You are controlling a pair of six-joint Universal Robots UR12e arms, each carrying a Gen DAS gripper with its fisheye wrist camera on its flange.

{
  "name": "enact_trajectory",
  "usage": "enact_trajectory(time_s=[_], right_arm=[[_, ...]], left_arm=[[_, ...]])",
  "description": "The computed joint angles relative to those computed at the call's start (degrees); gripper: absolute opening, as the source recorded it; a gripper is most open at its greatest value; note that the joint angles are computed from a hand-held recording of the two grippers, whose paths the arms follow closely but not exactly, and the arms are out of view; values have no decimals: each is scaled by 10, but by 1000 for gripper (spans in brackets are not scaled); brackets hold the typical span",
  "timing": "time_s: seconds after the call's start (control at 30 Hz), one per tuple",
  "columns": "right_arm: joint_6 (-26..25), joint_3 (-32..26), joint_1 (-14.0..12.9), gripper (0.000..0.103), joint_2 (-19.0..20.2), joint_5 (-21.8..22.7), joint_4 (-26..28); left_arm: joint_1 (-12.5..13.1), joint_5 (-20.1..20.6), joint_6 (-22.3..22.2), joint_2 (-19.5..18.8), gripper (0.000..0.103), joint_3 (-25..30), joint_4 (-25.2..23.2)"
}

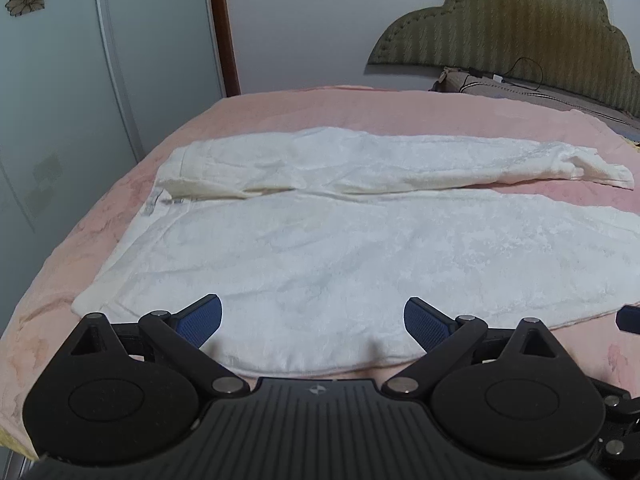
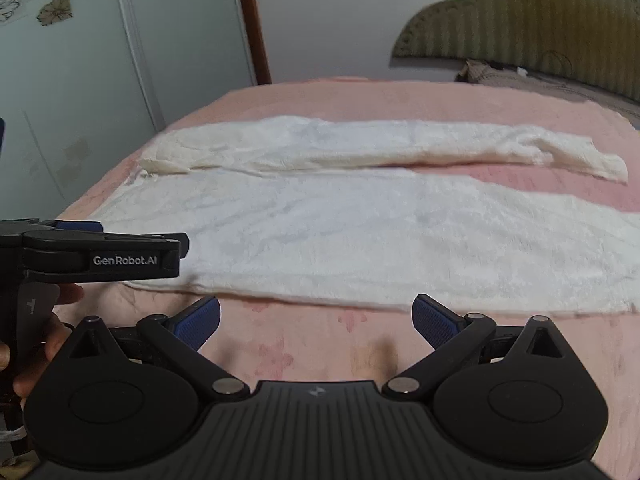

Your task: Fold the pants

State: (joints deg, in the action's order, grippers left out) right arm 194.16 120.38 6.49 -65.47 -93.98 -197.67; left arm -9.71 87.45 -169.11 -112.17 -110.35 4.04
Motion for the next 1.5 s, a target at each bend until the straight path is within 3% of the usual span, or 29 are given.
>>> enact_trajectory(time_s=[0.13, 0.2, 0.27, 0.33, 0.4, 0.43, 0.5, 0.53, 0.63, 0.73, 0.77, 0.87, 1.1, 1.3, 1.4, 1.5], right_arm=[[-54, -12, -9, 103, 12, 11, -42], [-77, -25, -5, 103, 26, -26, -76], [-107, -35, 9, 103, 55, -103, -185], [-178, -49, 14, 103, 80, -126, -298], [-264, -69, 12, 103, 99, -132, -331], [-299, -78, 9, 103, 104, -130, -311], [-337, -92, -8, 103, 103, -96, -208], [-324, -96, -15, 103, 98, -78, -172], [-278, -118, -41, 103, 103, 15, -142], [-290, -162, -62, 103, 119, 92, -102], [-308, -184, -67, 103, 126, 109, -67], [-333, -263, -73, 103, 151, 121, 56], [-249, -429, -91, 102, 238, 190, 214], [-257, -538, -96, 76, 296, 220, 315], [-270, -562, -103, 56, 305, 261, 365], [-297, -560, -104, 32, 304, 281, 368]], left_arm=[[-3, 2, 10, -15, 98, 14, 29], [-4, 4, 9, -21, 98, 23, 33], [-6, 18, 6, -30, 99, 35, 30], [-7, 32, 4, -40, 99, 48, 29], [-6, 37, -4, -51, 99, 63, 29], [-5, 38, -9, -56, 99, 71, 24], [-4, 41, -23, -67, 99, 88, 12], [-3, 43, -28, -73, 99, 96, 10], [-6, 67, -16, -96, 99, 117, 18], [-12, 112, 3, -119, 99, 135, 38], [-11, 115, 5, -124, 100, 139, 40], [-8, 109, 6, -131, 100, 146, 27], [-2, 91, 9, -137, 101, 143, 12], [-6, 103, 24, -147, 103, 135, 60], [-6, 100, 25, -149, 103, 137, 60], [-2, 87, 12, -147, 103, 139, 48]])
